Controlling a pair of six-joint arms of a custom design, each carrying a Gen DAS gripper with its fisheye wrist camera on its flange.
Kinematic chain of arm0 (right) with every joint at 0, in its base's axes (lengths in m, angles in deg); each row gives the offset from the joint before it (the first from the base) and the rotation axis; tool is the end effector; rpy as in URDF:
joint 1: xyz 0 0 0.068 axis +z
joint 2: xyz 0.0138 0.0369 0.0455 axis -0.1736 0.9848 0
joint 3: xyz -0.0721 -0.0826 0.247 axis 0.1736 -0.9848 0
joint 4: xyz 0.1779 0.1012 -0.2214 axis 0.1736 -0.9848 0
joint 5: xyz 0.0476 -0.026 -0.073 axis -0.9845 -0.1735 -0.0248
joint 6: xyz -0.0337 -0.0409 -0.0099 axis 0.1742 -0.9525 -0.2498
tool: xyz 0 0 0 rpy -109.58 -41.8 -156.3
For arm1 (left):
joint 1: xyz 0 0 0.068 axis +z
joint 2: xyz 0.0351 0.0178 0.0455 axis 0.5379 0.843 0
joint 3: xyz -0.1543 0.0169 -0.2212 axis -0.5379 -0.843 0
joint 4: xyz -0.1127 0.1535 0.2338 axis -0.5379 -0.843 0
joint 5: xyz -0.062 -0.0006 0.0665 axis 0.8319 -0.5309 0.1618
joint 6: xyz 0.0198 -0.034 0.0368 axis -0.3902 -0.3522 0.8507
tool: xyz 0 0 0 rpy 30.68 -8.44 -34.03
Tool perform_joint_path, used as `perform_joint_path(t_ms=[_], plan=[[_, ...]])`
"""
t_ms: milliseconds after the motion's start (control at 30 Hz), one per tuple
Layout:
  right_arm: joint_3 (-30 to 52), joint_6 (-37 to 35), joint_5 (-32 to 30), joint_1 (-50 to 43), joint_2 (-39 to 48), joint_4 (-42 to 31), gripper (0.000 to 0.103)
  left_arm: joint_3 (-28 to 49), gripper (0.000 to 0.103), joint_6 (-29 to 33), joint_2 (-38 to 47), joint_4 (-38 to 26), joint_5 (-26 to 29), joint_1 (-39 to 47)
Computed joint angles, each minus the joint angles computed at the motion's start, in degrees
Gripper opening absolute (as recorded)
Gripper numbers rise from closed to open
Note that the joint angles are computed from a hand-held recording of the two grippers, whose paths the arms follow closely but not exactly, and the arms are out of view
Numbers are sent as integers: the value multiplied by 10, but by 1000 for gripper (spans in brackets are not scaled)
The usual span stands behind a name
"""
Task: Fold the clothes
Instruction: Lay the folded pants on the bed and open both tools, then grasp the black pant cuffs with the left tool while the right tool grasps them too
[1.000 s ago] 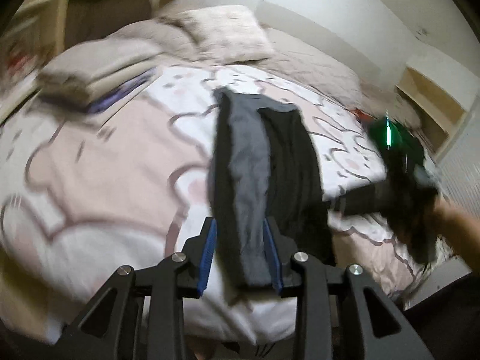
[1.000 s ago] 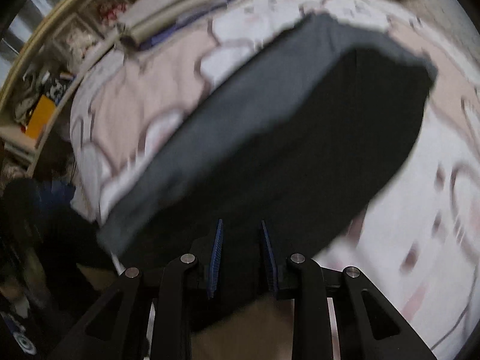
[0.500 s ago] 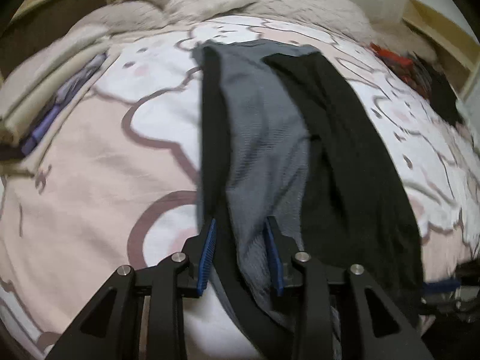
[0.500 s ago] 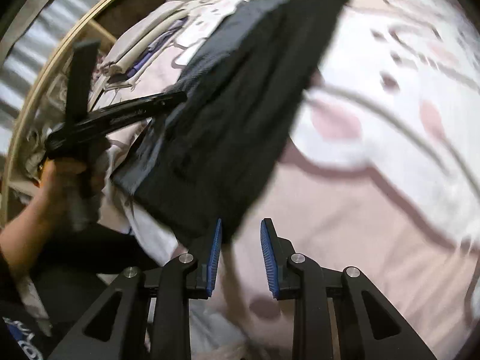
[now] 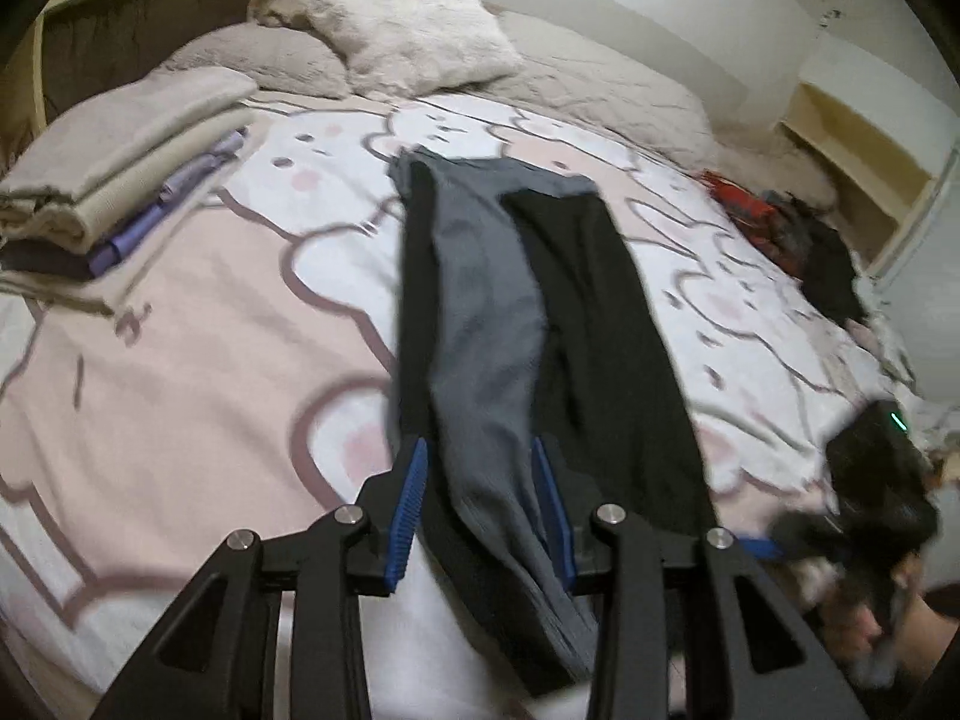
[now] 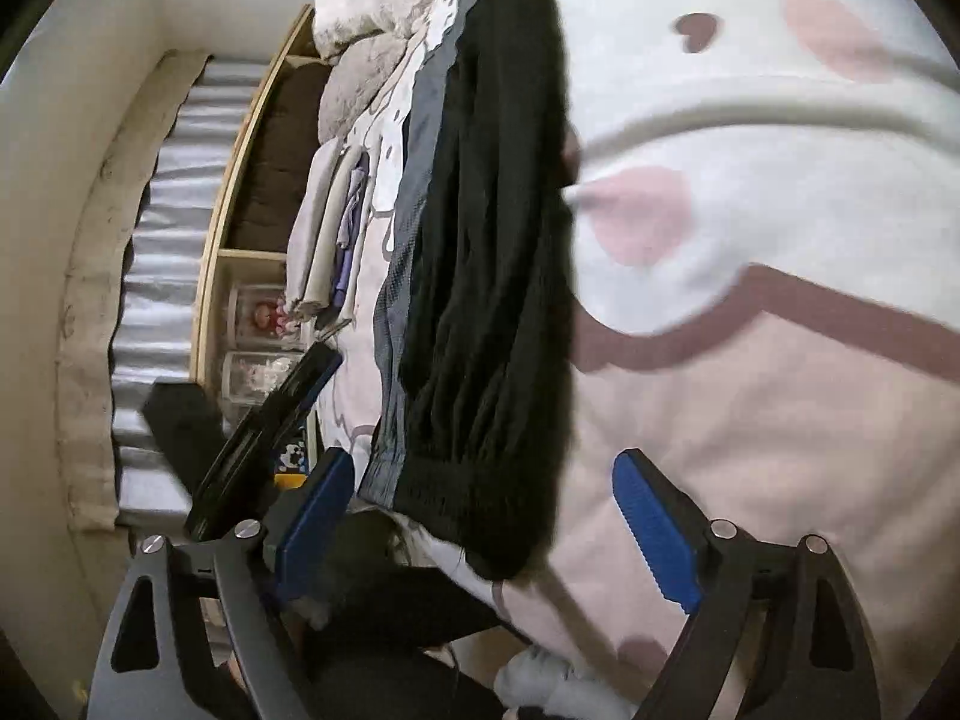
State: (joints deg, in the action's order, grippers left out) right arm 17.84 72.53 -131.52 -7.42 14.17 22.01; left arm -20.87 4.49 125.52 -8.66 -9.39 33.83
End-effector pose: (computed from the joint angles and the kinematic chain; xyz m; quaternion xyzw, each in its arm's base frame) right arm 0.2455 0.0406 0.0817 0.0783 0.8619 0.4945 0.0812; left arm 0.2587 -0.0069 0.1703 0.0661 0.9388 -0.1643 0.2956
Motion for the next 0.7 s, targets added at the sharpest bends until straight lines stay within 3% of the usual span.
perform_joint_path(t_ms=[167,267,467,533,600,700], plan=[[36,-8,24,44,39,28,88,-53,36,26,-56,-34,-30,-43],[50,-95,7,32,54,-25,86,-66,36,21,-29,-19,-74,-69],[53,-122,-35,65,78,-44,66,-65,36,8,0,2,-60,-56],[47,-100,-37,66,81,-25,58,-68,36,3,-5,10,-65,-55],[47,-63,-51,63,98,-4,32,-76,36,5,-25,19,-68,-50],[32,5,-84,46,90,27,26,-97,36,46,-118,19,-70,-42]])
